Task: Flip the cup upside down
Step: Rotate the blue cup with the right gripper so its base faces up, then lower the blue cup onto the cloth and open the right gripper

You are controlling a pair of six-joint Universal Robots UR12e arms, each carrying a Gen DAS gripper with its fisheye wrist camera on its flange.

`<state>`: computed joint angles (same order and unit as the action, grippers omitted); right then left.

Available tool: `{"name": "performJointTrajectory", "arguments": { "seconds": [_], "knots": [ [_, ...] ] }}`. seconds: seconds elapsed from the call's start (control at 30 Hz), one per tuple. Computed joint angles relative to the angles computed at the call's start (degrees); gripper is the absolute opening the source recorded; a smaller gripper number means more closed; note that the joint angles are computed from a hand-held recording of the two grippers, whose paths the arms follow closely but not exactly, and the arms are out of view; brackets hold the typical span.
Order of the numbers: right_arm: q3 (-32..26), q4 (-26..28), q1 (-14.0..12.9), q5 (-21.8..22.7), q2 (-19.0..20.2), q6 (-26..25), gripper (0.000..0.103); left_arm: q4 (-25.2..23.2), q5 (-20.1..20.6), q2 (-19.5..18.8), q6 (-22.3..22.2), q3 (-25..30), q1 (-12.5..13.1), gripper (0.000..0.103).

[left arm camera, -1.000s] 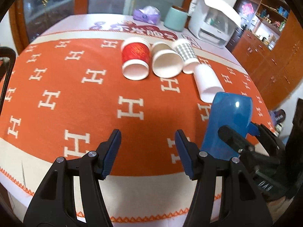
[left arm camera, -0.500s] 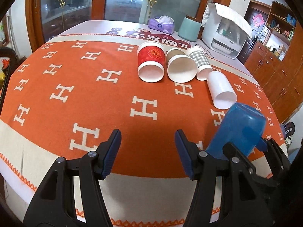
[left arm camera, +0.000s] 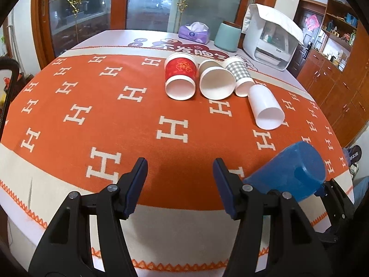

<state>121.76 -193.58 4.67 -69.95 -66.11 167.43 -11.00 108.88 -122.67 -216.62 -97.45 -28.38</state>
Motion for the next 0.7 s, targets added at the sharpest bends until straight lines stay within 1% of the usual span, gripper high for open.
{"name": "performJointTrajectory", "arguments": {
  "seconds": [0.03, 0.1, 0.17, 0.27, 0.4, 0.6, 0.7],
  "knots": [
    [0.1, 0.3, 0.0, 0.0, -0.2, 0.2, 0.072, 0.0, -0.1, 0.1, 0.2, 0.0, -0.1, 0.056],
    [0.4, 0.3, -0.3, 0.7, -0.6, 0.9, 0.078, 0.3, 0.0, 0.2, 0.4, -0.2, -0.2, 0.057],
    [0.7, 0.2, -0.6, 1.5, -1.1, 1.8, 0.081, 0.7, 0.4, 0.4, 0.5, -0.4, -0.4, 0.062],
    [0.9, 0.6, -1.2, 2.5, -2.0, 3.4, 0.081, 1.5, 0.8, 0.7, 0.4, -0.8, -0.6, 0.066],
    [1.6, 1.0, -1.9, 3.5, -3.4, 5.1, 0.081, 2.2, 1.2, 1.1, 0.5, -1.3, -0.9, 0.068],
    [3.4, -0.7, -2.6, 3.0, -5.8, 6.1, 0.081, 3.4, 1.6, 1.5, 1.6, -1.7, -1.5, 0.068],
    [4.0, -1.0, -2.6, 1.9, -7.0, 6.6, 0.081, 4.0, 1.9, 1.7, 2.3, -1.7, -1.9, 0.069]
  ]
}}
